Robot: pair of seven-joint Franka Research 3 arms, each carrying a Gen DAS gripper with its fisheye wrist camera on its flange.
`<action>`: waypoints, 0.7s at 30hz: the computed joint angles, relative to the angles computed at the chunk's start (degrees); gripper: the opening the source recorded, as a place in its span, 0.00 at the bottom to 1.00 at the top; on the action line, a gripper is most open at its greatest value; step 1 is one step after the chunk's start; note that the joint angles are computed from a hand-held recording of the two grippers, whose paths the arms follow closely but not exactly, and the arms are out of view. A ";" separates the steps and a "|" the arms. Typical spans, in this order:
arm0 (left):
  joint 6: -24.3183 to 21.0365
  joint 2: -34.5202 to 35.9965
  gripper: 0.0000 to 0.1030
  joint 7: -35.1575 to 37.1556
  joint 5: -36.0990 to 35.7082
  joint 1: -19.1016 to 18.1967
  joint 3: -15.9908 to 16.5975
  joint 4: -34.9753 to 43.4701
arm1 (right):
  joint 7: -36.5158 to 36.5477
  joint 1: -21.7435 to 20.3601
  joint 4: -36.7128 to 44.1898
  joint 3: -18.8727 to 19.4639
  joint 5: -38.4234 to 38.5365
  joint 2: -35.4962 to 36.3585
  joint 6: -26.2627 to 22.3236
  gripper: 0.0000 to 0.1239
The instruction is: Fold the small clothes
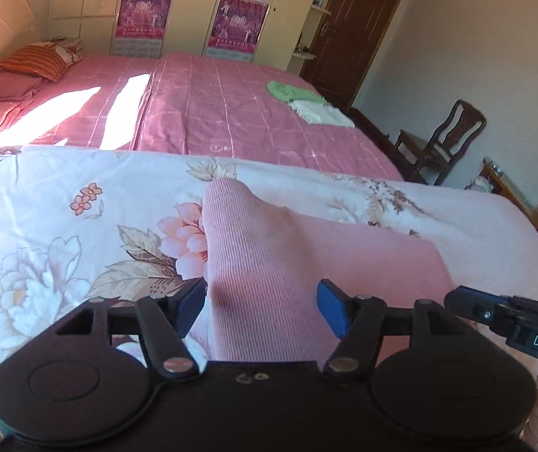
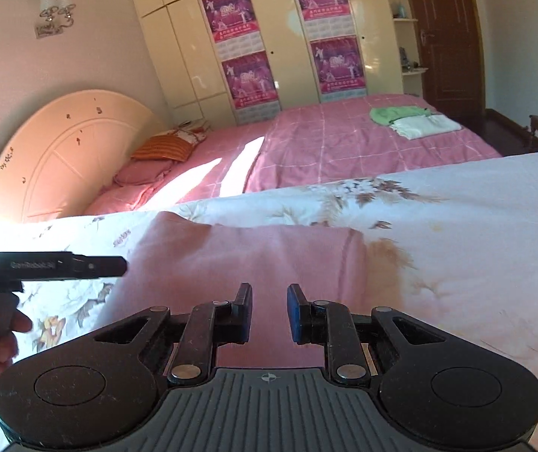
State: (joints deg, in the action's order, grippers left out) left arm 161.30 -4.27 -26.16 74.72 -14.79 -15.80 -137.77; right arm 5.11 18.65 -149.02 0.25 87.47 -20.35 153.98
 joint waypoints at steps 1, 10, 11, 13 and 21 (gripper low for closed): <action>0.84 1.79 0.69 3.44 -2.21 0.97 -0.07 0.75 | -0.65 0.57 1.73 1.11 0.35 2.53 1.56 0.17; -0.88 1.83 0.53 -3.32 6.20 2.81 -2.01 1.81 | -8.56 2.64 5.40 2.37 5.84 8.50 9.82 0.17; -2.47 1.55 0.55 -3.78 7.64 2.59 -2.50 2.47 | -9.96 2.12 6.42 2.26 8.02 8.96 9.20 0.17; 1.40 3.55 0.64 -10.43 17.71 2.95 -1.56 5.53 | -7.73 1.40 9.20 3.04 8.11 11.14 10.10 0.17; 7.23 12.18 0.68 -4.76 15.24 2.19 3.88 9.81 | -2.43 0.16 14.22 4.08 0.12 18.87 12.73 0.16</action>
